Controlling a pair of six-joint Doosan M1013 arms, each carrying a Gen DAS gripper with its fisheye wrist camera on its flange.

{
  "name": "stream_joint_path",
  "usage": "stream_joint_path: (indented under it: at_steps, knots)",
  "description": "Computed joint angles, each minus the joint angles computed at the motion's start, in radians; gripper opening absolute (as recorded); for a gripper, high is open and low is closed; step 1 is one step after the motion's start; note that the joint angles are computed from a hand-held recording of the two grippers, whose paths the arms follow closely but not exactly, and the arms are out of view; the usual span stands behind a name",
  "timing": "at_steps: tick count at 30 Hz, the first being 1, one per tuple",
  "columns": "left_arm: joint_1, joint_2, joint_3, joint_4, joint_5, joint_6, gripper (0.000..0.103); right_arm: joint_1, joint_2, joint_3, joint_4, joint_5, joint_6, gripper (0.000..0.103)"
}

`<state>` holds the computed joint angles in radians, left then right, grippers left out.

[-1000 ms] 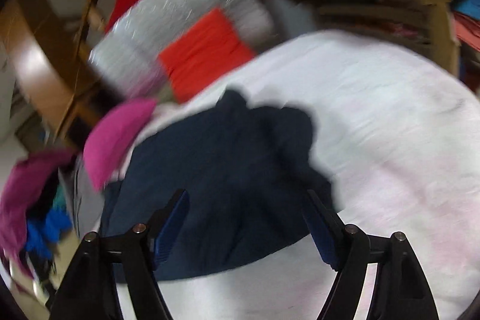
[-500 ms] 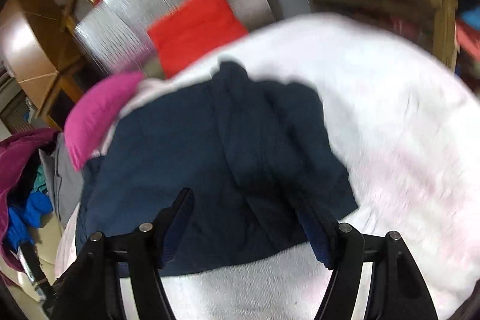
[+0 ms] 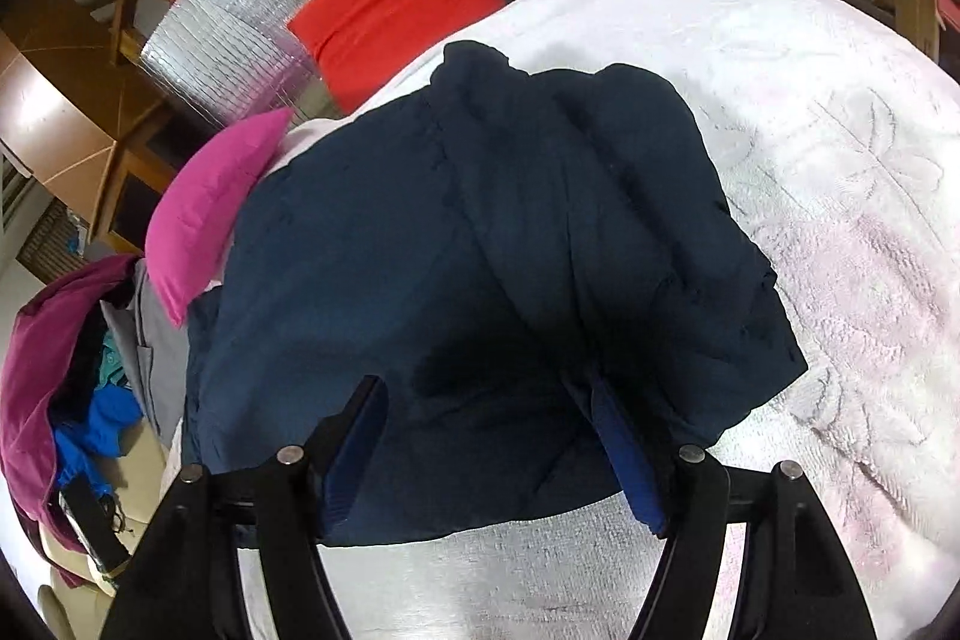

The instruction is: Fold large clothes

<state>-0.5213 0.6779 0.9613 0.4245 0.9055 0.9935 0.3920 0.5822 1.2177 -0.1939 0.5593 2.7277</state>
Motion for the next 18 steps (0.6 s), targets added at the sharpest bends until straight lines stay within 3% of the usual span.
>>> stream_joint_path:
  at_steps: [3, 5, 9, 13, 15, 18]
  knots:
    - [0.017, -0.006, 0.001, -0.083, -0.011, 0.033, 0.101, 0.006, 0.000, -0.003, -0.032, 0.010, 0.028, 0.076]
    - [0.016, -0.011, 0.006, -0.076, -0.011, 0.036, 0.101, 0.010, -0.001, -0.004, -0.075, 0.009, 0.065, 0.077]
    - [0.001, -0.014, 0.014, -0.017, 0.002, 0.053, 0.101, 0.033, -0.020, 0.013, -0.267, -0.020, 0.200, 0.077]
    - [0.009, -0.011, 0.007, -0.054, 0.016, 0.047, 0.101, 0.050, -0.030, 0.027, -0.406, -0.063, 0.282, 0.077]
    - [0.017, -0.013, 0.005, -0.091, 0.016, 0.088, 0.101, 0.046, -0.022, 0.011, -0.324, -0.068, 0.199, 0.077]
    - [0.026, -0.014, 0.002, -0.121, 0.017, 0.112, 0.101, 0.032, 0.010, -0.037, -0.104, 0.012, 0.027, 0.077]
